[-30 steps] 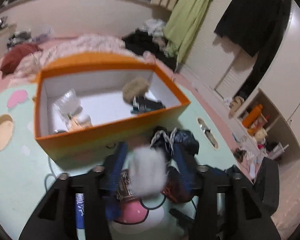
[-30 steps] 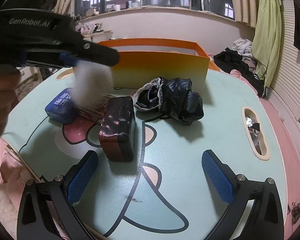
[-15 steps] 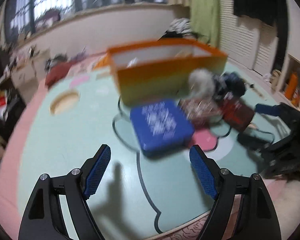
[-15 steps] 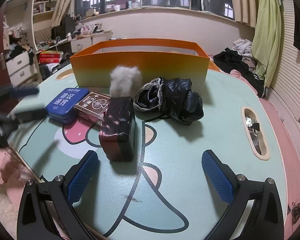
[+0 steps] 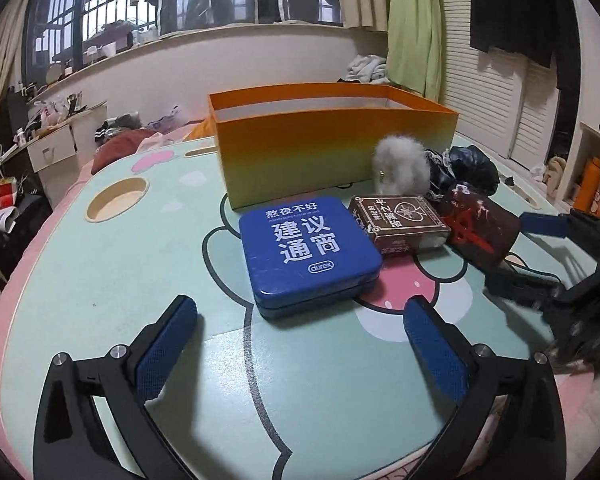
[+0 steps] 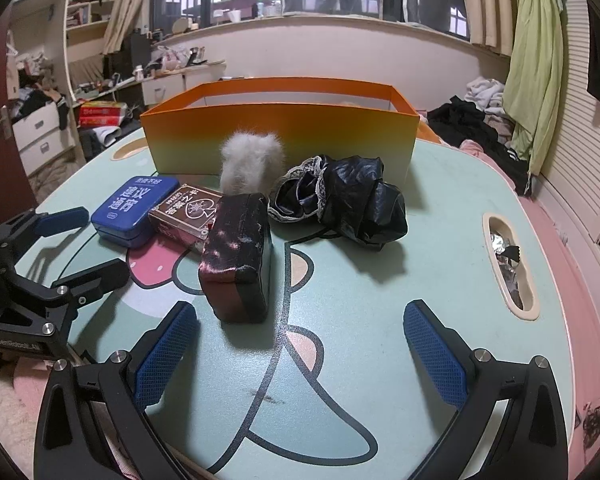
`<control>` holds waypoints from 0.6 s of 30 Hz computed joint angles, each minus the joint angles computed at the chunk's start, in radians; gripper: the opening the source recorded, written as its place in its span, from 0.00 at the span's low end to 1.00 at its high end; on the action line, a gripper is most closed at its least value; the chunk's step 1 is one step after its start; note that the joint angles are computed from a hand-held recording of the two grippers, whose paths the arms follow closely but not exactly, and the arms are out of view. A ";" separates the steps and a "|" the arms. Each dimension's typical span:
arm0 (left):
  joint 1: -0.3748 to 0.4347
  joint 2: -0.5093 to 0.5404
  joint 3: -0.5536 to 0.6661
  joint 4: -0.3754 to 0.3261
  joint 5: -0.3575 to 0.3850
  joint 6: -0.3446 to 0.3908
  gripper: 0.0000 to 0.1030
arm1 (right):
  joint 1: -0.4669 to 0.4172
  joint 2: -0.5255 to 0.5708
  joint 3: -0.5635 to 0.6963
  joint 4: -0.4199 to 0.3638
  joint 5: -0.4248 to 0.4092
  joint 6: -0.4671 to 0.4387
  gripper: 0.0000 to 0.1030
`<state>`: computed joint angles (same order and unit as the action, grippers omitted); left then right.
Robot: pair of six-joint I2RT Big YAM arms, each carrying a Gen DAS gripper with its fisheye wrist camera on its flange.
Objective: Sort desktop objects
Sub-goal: 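Lift the white fluffy ball out and set it behind the brown card box, then grasp the clear plastic bag inside the orange box with the right tool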
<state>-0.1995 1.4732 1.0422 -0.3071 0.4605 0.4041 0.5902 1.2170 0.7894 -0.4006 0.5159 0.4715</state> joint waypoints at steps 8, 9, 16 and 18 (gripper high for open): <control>0.014 -0.060 -0.034 -0.027 0.026 0.023 1.00 | -0.114 0.038 0.293 -0.096 -0.294 -0.091 0.76; 0.014 -0.060 -0.035 -0.027 0.026 0.023 1.00 | -0.143 0.100 0.384 -0.152 -0.371 -0.086 0.63; 0.014 -0.064 -0.038 -0.026 0.031 0.023 1.00 | -0.254 0.575 0.998 -0.592 -0.600 -0.047 0.51; 0.014 -0.065 -0.039 -0.026 0.034 0.025 1.00 | -0.247 0.666 1.102 -0.672 -0.544 -0.041 0.53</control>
